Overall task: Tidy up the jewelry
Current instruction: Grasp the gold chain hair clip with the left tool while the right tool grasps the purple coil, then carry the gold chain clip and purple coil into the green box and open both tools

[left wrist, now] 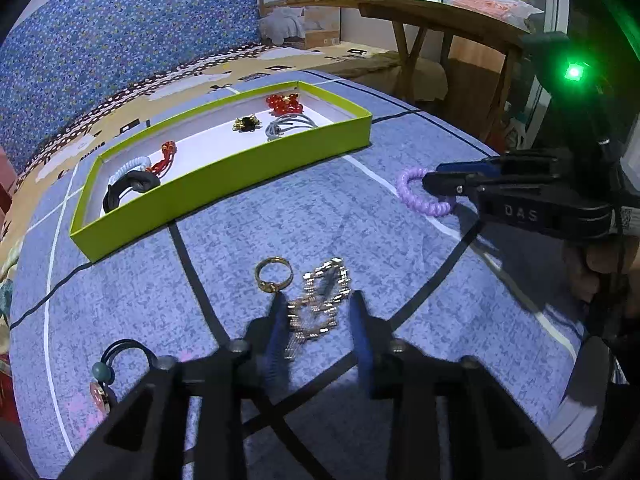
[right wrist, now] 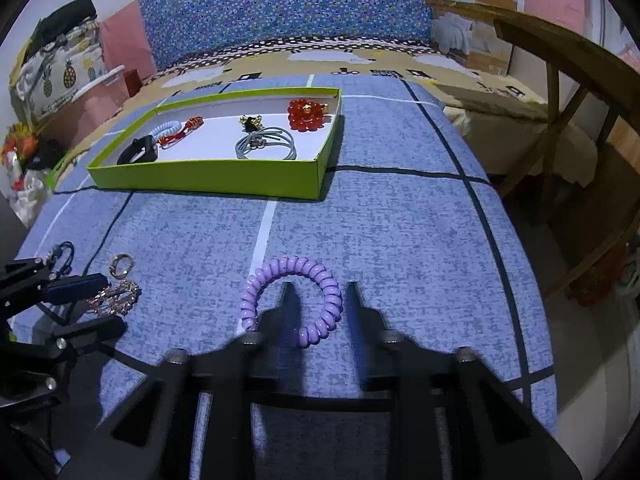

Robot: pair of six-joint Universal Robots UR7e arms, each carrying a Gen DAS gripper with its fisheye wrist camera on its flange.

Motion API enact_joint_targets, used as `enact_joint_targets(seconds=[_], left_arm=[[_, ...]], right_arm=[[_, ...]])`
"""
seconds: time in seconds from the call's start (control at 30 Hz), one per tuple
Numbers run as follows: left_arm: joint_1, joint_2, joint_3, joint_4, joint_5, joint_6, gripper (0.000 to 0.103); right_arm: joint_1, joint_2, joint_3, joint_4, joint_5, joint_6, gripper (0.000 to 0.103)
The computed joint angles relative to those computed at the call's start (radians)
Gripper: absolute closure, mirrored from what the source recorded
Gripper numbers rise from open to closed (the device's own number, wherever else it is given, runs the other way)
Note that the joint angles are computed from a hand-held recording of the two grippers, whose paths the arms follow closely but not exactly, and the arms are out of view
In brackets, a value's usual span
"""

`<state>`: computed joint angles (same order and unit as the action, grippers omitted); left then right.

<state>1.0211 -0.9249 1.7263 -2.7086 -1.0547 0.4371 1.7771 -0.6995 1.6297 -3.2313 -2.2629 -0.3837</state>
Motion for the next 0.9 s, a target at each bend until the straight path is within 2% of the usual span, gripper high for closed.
enact_joint_targets(seconds=[0.13, 0.53, 0.9], left_arm=[[0.001, -0.006, 0.005, -0.002, -0.002, -0.001, 0.077], [0.009, -0.062, 0.062, -0.041, -0.068, -0.035, 0.077], [0.019, -0.083, 0.066, -0.093, -0.071, -0.093, 0.077]], right_arm=[[-0.002, -0.007, 0.011, -0.007, 0.010, 0.005, 0.094], [0.000, -0.040, 0.072, -0.053, 0.061, 0.015, 0.094], [0.010, -0.062, 0.104, -0.094, 0.110, 0.015, 0.094]])
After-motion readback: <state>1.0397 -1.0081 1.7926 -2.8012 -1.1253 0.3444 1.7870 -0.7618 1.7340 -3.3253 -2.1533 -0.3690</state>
